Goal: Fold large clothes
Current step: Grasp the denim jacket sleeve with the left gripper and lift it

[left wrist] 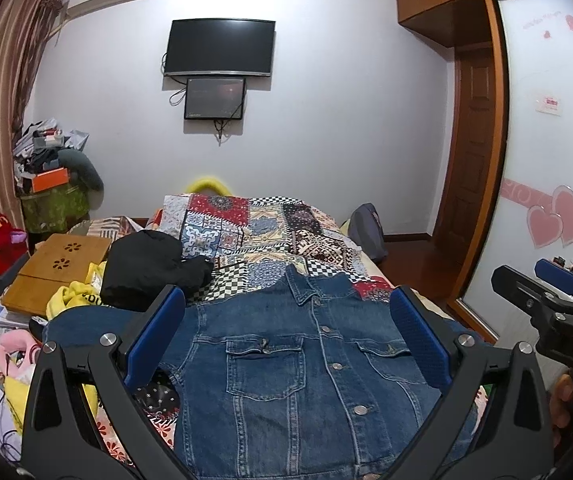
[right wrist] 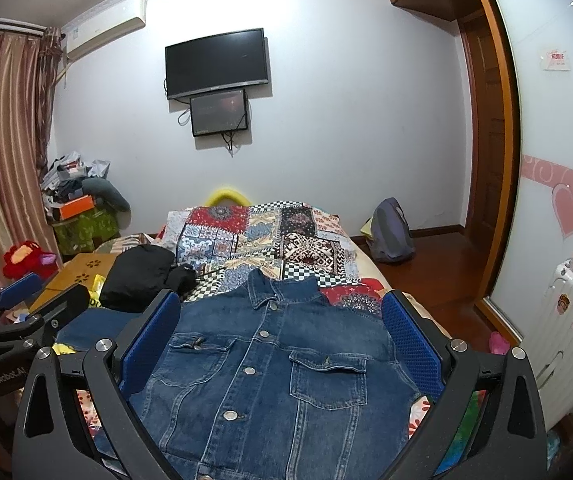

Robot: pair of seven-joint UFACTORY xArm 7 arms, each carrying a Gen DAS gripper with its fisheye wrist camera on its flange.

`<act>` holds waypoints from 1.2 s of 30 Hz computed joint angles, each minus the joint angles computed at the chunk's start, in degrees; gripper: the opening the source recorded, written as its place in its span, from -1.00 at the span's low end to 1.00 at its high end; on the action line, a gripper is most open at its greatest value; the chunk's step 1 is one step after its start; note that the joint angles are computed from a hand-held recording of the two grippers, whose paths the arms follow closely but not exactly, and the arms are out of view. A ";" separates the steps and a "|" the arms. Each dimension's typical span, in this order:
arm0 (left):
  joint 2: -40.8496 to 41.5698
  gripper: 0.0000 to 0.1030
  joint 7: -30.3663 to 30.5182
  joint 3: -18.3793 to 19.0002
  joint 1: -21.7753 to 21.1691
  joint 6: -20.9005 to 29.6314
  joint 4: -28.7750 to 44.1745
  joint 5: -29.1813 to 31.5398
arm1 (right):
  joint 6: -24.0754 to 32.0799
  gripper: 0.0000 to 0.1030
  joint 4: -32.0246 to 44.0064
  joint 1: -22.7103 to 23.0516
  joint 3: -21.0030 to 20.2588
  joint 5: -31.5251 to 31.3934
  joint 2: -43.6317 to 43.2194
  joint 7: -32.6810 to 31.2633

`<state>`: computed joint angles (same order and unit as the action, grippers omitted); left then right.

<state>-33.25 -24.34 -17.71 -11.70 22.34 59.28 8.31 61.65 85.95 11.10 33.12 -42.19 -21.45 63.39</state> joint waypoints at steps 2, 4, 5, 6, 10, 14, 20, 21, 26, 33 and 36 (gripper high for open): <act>0.71 1.00 -1.18 -0.61 1.87 -0.06 0.41 0.96 | 0.27 0.95 0.49 0.01 -0.18 -0.11 0.89 -0.63; 1.44 1.00 -1.86 -0.59 3.24 -0.18 0.71 1.89 | 0.42 0.95 1.08 0.19 -0.59 -0.29 2.02 -1.05; 1.83 1.00 -2.25 -0.56 4.12 -0.11 0.99 2.50 | 0.41 0.95 1.42 0.34 -0.91 -0.50 2.70 -1.14; 2.30 1.00 -2.96 -0.79 5.41 0.16 1.47 3.37 | 0.40 0.95 1.46 0.70 -1.34 -0.64 2.98 -1.15; 4.33 1.00 -5.03 -0.53 9.82 -0.12 2.89 7.06 | 0.88 0.95 2.89 1.82 -2.88 -2.19 5.75 -0.97; 7.55 1.00 -7.11 0.88 13.62 -0.52 4.67 10.13 | 2.62 0.95 5.57 3.48 -5.00 -3.83 9.66 -1.07; 12.61 1.00 -14.77 1.88 20.74 -1.50 4.80 16.69 | 4.43 0.95 8.04 6.91 -8.69 -4.79 13.93 -1.56; 13.76 1.00 -16.01 2.20 21.65 -1.05 4.89 18.34 | 5.72 0.95 8.74 7.56 -8.98 -5.58 14.82 -1.65; 20.02 1.00 -11.23 11.42 17.38 1.57 5.26 11.71 | 8.82 0.95 10.50 10.65 -12.28 -4.28 17.64 -2.61; 29.41 1.00 6.02 21.18 13.89 10.93 9.23 -15.66 | 10.58 0.95 10.66 13.60 -16.80 0.19 19.27 -3.18; 32.26 0.97 10.58 22.07 15.53 12.29 9.58 -25.75 | 12.56 0.95 10.99 14.28 -17.67 0.07 19.78 -3.37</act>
<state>-0.99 -13.76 4.36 3.83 34.63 68.86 -17.43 74.22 96.94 25.39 15.44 -42.12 -1.67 60.03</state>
